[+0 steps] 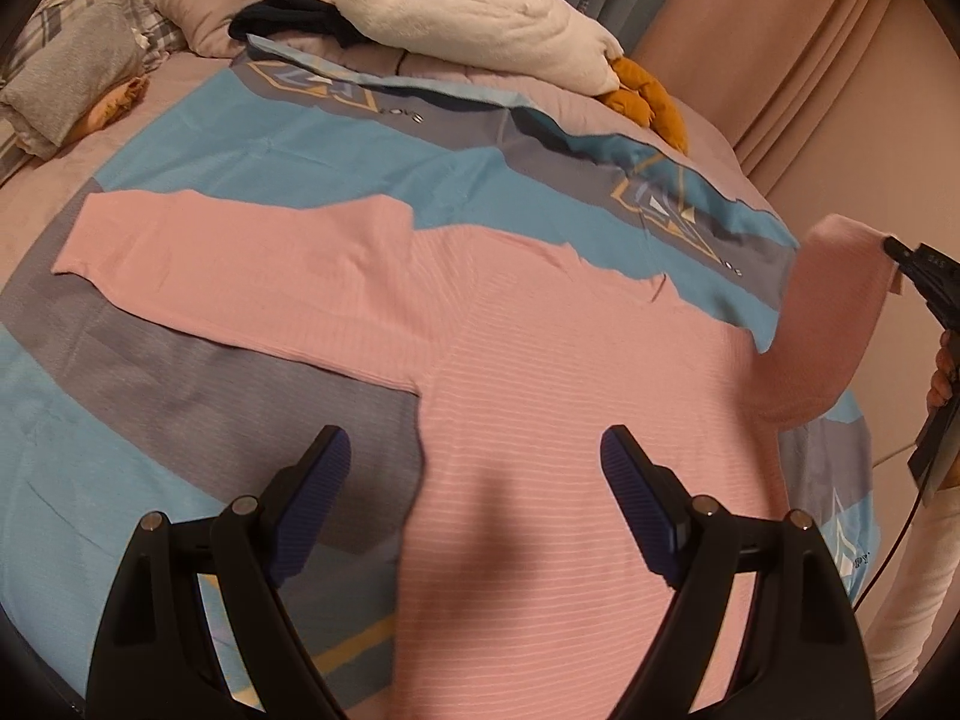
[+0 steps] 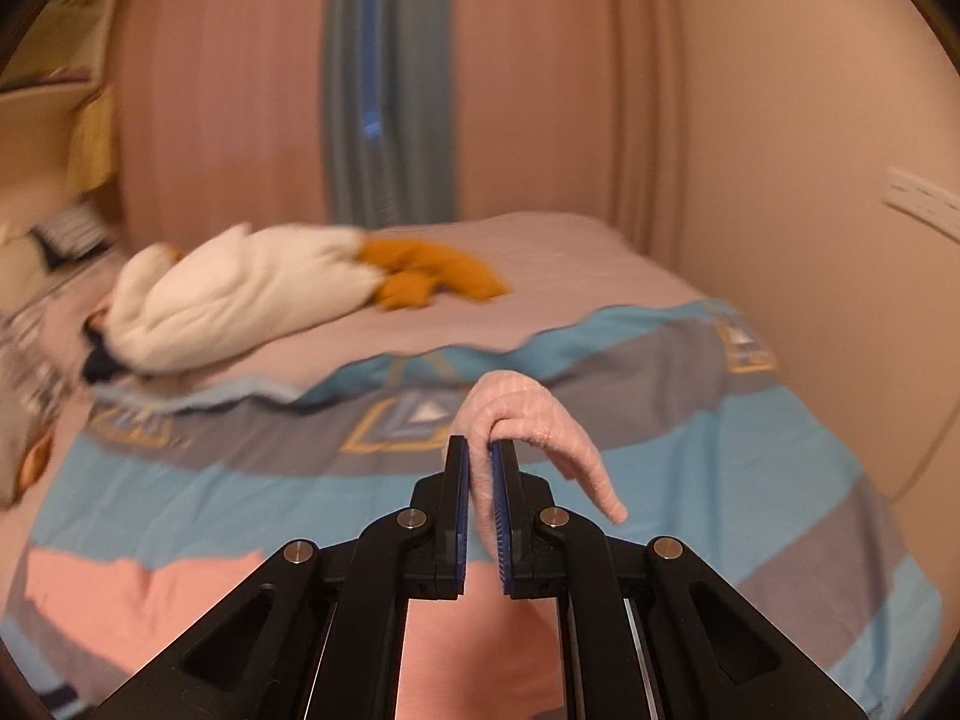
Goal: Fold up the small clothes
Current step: 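Carry the held sleeve across the sweater body and open the right gripper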
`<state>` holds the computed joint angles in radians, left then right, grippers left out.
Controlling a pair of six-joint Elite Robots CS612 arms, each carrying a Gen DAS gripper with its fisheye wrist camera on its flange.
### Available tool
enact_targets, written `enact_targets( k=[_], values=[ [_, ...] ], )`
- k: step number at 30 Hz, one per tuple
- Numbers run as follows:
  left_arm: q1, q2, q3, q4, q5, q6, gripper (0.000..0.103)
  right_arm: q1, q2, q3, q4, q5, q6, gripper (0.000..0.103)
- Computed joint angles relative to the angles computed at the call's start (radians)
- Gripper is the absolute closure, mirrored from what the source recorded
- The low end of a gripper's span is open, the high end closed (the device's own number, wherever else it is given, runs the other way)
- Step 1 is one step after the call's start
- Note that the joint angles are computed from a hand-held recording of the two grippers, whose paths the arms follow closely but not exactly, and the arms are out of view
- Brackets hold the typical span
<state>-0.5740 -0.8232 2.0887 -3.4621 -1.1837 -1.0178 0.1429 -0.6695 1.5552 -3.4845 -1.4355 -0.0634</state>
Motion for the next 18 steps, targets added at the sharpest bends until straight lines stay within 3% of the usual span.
enact_targets(
  k=[9,14,18],
  values=[
    [0.007,-0.007,0.031,-0.015,0.007,-0.023,0.018,0.055,0.014,0.02,0.174,0.147,-0.22,0.094],
    [0.012,-0.003,0.028,-0.007,-0.008,-0.026,0.018,0.078,0.036,0.018,0.313,0.189,-0.354,0.094],
    [0.018,0.002,0.022,0.015,-0.022,-0.024,0.018,0.097,0.044,0.023,0.402,0.211,-0.398,0.094]
  ],
)
